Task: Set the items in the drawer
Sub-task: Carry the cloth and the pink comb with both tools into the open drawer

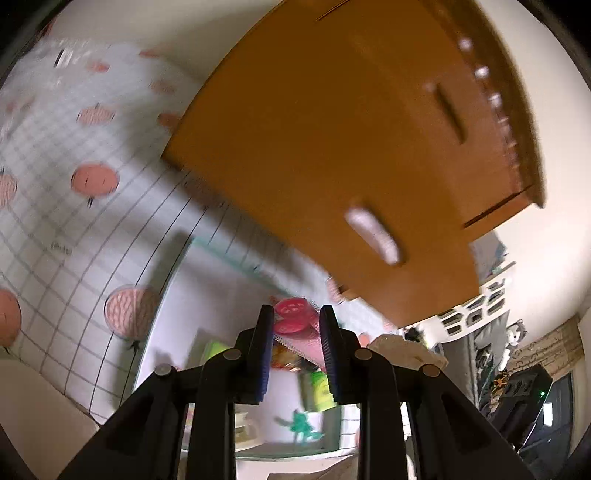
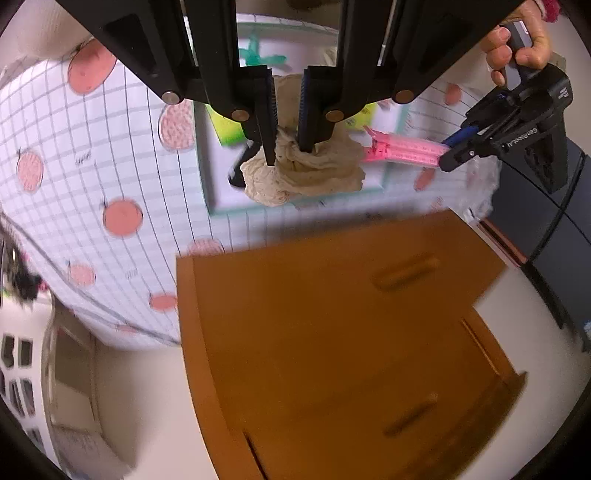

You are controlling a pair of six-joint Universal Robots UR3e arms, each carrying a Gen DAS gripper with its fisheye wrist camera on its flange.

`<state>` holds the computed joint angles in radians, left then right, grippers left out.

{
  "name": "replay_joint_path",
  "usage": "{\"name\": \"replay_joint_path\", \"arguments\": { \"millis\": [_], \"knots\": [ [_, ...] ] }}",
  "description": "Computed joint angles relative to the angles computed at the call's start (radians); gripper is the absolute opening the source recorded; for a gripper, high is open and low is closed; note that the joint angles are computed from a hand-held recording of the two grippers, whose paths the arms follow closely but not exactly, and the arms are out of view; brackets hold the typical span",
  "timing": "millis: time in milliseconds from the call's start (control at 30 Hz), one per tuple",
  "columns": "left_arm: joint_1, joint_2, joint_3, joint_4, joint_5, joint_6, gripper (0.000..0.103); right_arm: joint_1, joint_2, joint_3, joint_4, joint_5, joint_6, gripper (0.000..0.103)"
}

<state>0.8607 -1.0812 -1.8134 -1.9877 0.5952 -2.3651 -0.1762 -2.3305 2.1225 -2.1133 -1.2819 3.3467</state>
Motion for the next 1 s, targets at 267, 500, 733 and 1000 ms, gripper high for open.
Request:
{"name": "replay_joint_path", "arguments": {
  "millis": [267,500,733,1000],
  "knots": [
    [0.038,-0.118,0.449,-0.379,-0.168,0.172,0.026,0.004,0.093,-0.315,0.027,0.046,-0.006,0.010],
    [-0.068,-0.273,0.724,-0.029,-0.259,-0.176,0.026,0.037,0.312,-0.667,0.020,-0.002,-0.017,0.010],
    [-0.169,-0.427,0.808,0.438,-0.193,-0.566,0.026,0.069,0.543,-1.022,0.117,-0.099,-0.067,0.010],
    [-0.288,-0.552,0.814,0.652,-0.044,-0.746,0.026,0.080,0.714,-1.183,0.169,-0.163,-0.097,0.010]
  ]
}}
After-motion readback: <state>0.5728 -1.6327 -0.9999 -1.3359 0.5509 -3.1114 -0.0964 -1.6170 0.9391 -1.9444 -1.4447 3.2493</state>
